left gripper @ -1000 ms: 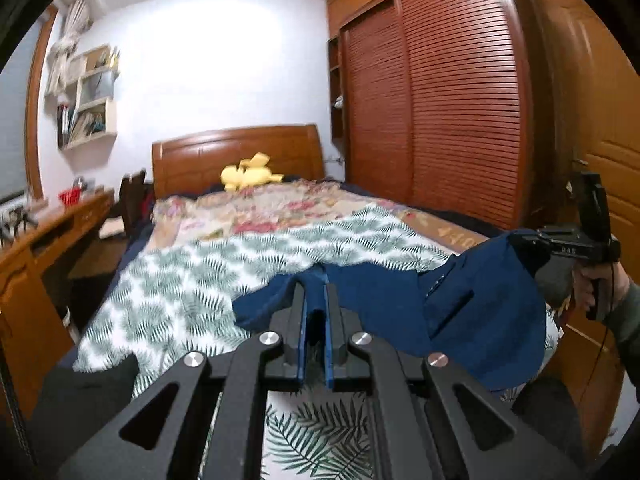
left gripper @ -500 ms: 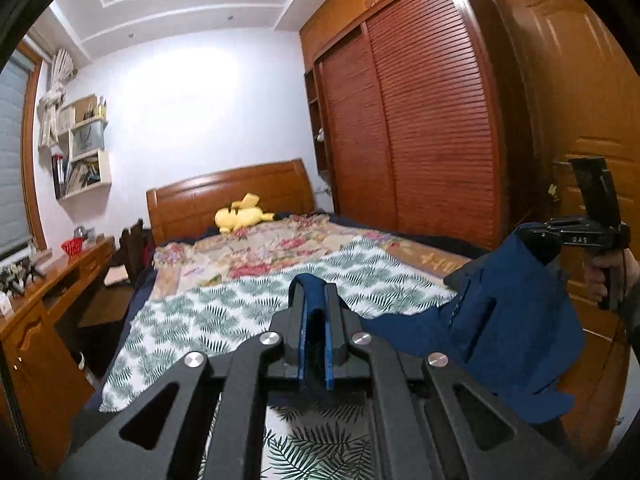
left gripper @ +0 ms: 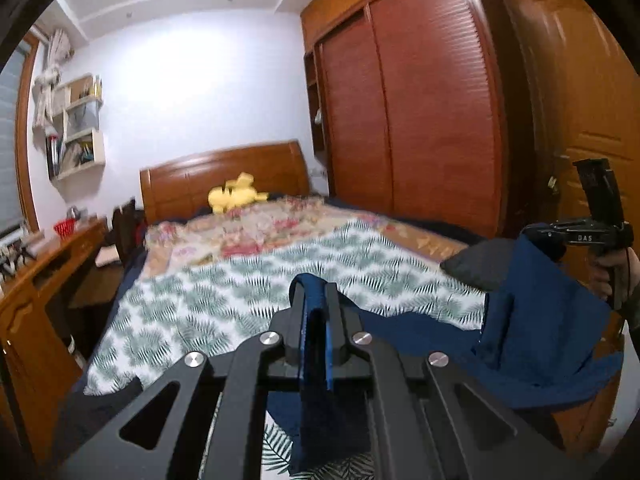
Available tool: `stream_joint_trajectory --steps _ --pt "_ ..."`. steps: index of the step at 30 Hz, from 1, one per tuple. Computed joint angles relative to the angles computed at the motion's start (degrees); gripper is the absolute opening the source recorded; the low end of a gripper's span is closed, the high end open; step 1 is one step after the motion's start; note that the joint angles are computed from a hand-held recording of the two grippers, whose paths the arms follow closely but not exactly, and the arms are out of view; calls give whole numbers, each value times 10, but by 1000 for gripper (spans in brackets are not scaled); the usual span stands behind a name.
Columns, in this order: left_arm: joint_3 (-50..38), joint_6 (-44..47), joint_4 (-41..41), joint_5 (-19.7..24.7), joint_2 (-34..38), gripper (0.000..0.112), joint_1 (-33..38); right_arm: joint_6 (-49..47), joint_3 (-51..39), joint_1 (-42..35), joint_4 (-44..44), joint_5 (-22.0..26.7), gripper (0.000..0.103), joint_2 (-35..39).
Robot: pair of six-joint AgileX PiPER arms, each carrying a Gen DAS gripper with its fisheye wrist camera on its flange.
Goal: Fold large clothes
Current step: 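Lift the hem with both tools and fold it over toward the collar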
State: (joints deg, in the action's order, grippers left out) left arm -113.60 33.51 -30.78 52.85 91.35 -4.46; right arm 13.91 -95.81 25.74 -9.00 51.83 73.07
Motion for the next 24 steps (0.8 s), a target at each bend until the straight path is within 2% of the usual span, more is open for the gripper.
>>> stream_joint_trajectory --steps 4,8,13,15,17,21,24 --pt "-3 -26 29 -36 52 3 -14 -16 31 -41 15 -37 4 43" --pt "2 -36 42 -83 105 3 -22 -9 65 -79 13 -107 4 104" --pt "-13 -30 12 -122 173 3 -16 41 75 -91 -43 -163 4 175" --pt "-32 -30 20 -133 200 3 -17 60 64 -94 -63 -168 4 200" --pt "-64 -26 15 -124 227 3 -12 86 51 -91 -94 -164 4 218" --pt "-138 -18 -17 -99 291 4 3 147 11 -80 -178 -140 4 260" --pt "-166 -22 -44 -91 321 4 16 165 -30 -83 -187 -115 8 300"
